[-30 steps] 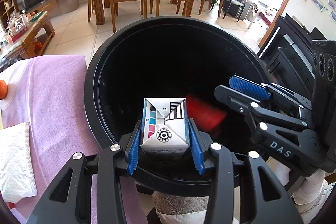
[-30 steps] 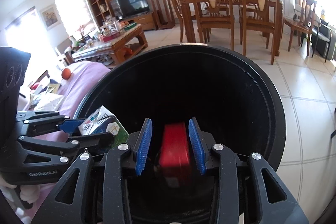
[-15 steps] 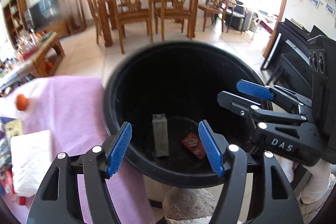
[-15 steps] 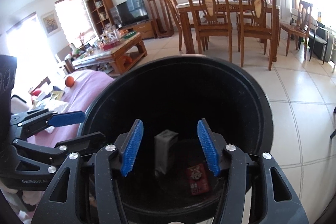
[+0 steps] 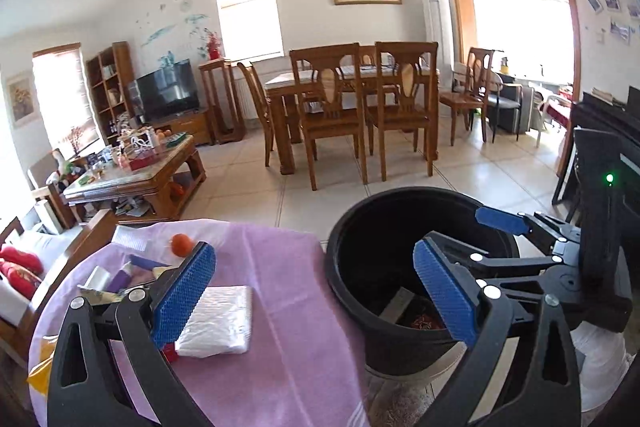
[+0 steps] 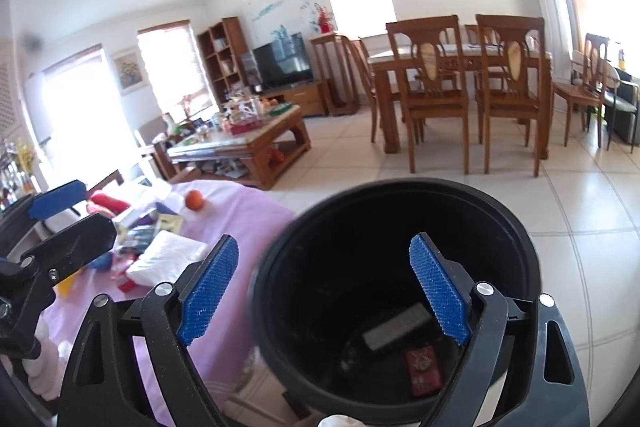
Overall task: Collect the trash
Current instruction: 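Move both tools back over the table, then grasp the yellow chip bag with the left tool while the right tool grasps the red snack box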
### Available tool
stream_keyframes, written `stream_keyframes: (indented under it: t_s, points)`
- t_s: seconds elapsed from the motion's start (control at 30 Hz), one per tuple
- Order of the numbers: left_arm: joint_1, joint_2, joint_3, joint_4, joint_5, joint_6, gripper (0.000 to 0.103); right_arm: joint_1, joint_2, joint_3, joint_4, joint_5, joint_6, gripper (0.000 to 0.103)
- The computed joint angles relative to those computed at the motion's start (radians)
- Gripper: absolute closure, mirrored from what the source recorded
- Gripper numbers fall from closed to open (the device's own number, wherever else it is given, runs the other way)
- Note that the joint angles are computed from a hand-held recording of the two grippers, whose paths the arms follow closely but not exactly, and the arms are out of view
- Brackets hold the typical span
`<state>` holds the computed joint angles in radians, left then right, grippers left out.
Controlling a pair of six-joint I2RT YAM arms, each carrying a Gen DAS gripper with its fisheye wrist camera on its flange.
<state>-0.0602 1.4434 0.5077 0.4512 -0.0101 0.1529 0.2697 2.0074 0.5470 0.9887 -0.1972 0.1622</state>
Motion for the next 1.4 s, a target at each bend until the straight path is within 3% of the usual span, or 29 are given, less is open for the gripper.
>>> stream_keyframes:
  t_s: [0.23, 0.5, 0.73, 0.97, 1.2, 1.4]
  points:
    - [0.145, -0.119, -0.048, -0.046, 0.084, 0.007, 0.005, 0.145, -0.039, 0.065, -0.086, 0.054, 0.014, 0.010]
    - [0.415, -0.109, -0.045, -0.076, 0.253, 0.060, 0.005, 0.343, 0.016, 0.211, -0.185, 0.148, 0.044, 0.010]
    - [0.749, 0.042, 0.018, -0.065, 0.403, 0.136, 0.005, 0.496, 0.120, 0.406, -0.322, 0.192, 0.032, 0.010]
    - [1.020, 0.260, 0.167, -0.038, 0.429, 0.189, 0.005, 0.608, 0.251, 0.640, -0.490, 0.241, -0.002, 0.010]
    - [1.100, 0.467, 0.398, -0.198, 0.376, 0.306, 0.005, 0.650, 0.419, 0.942, -0.760, 0.237, -0.018, 0.010]
    - [1.117, 0.583, 0.545, -0.308, 0.396, 0.308, 0.005, 0.681, 0.553, 1.205, -0.973, 0.272, -0.066, 0.012]
